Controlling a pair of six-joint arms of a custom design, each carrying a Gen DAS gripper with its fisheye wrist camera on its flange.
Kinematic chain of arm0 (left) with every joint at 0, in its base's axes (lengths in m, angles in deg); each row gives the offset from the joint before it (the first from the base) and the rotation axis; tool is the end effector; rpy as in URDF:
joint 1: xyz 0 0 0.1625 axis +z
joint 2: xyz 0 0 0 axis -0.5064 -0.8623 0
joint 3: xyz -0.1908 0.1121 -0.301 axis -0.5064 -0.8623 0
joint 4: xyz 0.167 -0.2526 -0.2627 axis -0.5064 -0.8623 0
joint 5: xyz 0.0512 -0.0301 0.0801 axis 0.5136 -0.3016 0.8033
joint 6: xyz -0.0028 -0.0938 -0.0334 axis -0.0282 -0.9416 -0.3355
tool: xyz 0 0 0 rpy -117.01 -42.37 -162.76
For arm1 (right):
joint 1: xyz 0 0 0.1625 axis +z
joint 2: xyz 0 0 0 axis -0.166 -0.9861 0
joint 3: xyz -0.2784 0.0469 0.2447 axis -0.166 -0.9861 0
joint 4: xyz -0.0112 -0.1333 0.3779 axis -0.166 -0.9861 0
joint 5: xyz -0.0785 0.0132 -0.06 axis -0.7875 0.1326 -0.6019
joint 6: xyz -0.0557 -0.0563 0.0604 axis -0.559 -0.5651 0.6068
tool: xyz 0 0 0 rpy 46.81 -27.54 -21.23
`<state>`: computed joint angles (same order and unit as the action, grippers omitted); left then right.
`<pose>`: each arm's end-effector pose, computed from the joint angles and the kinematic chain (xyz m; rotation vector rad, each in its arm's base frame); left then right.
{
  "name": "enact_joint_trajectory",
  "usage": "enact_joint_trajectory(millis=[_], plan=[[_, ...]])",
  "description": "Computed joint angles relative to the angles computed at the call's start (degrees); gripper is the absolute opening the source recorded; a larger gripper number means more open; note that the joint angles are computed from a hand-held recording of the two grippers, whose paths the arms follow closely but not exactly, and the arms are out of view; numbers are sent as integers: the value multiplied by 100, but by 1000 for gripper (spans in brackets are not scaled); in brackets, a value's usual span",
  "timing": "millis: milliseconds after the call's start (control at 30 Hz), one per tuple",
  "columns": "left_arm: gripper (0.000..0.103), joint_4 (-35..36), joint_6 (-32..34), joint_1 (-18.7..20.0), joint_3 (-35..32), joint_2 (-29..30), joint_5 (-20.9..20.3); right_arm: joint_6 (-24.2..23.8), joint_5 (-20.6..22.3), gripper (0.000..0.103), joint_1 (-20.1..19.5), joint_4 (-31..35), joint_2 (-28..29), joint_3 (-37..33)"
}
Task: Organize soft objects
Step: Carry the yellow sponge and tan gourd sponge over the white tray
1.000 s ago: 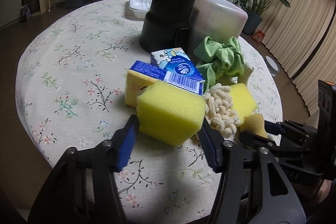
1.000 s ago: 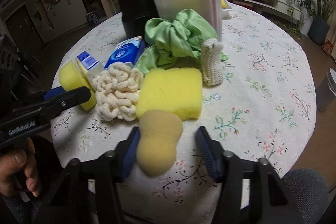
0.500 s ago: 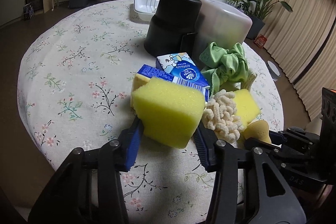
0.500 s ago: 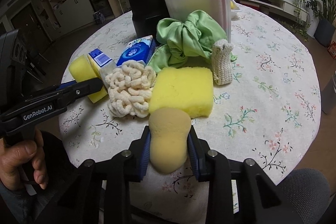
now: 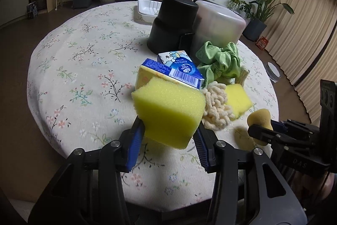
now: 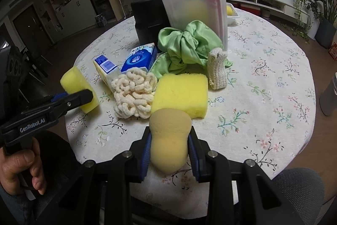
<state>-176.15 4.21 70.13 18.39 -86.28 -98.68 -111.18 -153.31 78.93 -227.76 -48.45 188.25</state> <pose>-0.3261 -0.5000 -0.0570 0.9085 2.6454 -0.5432 -0.0365 -0.4077 0.2711 0.1578 -2.3835 0.8709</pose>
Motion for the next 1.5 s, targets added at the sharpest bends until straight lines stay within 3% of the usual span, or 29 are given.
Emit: enact_joint_trajectory(millis=[633, 1000, 1233, 1500], plan=[[43, 218, 40, -110, -21, -255, 64, 18, 64, 34, -249, 369, -629, -233], [43, 590, 563, 79, -922, -147, 173, -176, 21, 34, -301, 805, -649, -1328], [43, 1284, 1257, 285, -2634, 486, 314, -376, -111, 34, -98, 1236, -55, -2549], [43, 2822, 1929, 517, -5705, 2045, 268, -374, -358, 34, 139, 2259, 1138, -4438]])
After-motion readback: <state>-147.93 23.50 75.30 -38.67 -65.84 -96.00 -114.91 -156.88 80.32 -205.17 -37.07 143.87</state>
